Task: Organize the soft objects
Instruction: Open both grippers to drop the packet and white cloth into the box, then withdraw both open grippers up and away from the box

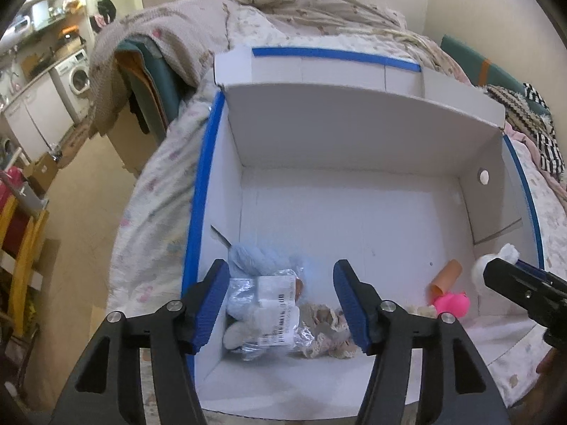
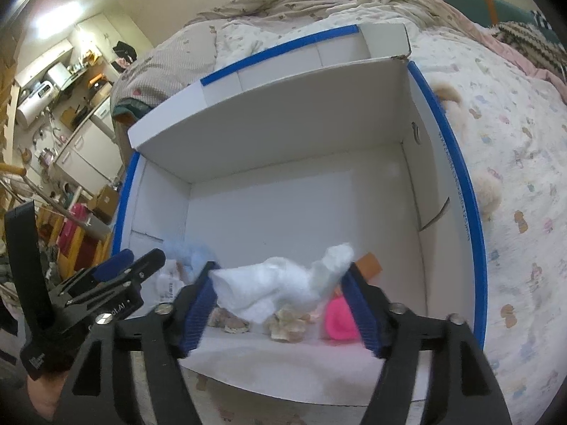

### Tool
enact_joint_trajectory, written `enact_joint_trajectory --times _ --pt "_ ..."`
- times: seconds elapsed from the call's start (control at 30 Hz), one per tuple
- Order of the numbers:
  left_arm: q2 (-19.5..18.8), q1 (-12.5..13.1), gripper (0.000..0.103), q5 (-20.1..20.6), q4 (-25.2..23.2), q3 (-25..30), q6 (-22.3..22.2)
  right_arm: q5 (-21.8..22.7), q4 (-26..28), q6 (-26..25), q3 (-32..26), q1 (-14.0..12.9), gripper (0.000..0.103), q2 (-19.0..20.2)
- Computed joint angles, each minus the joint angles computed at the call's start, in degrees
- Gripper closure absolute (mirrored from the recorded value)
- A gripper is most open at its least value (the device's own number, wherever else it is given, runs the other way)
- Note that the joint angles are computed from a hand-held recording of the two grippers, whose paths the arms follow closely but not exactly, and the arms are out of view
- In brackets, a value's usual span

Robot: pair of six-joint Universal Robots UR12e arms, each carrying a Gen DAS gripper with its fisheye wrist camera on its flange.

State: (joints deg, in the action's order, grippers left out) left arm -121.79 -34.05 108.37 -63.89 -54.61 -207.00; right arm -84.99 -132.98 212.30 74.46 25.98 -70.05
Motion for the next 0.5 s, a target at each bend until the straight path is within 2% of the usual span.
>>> enact_joint_trajectory --times 0.03,0.13,0.17,0.37,0.5 --pt "0.02 -0.04 0.044 0.18 0.23 -0.01 0.13 -0.03 -0.46 0.24 0.10 0.01 0.021 -0.07" --pt "-0.06 -0.09 0.043 0.48 -0.16 0.33 0.13 -0.76 -1.87 0.81 0.42 0.08 0.002 -0.31" --pt "-0.10 -0.13 0.043 0.80 -0.32 0.45 0.08 -0.96 -2.94 1.03 0.71 0.08 0.000 -0.44" --pt "0.82 -0.06 0.043 0.78 2.39 -0.84 -0.43 -2.02 -8.25 2.21 1.87 0.03 0.000 -1.02" --pt "1.99 -0.03 0.043 1.18 5.07 -2.32 -0.92 -2.89 -9.23 3.50 2.16 0.18 0.000 -1.27"
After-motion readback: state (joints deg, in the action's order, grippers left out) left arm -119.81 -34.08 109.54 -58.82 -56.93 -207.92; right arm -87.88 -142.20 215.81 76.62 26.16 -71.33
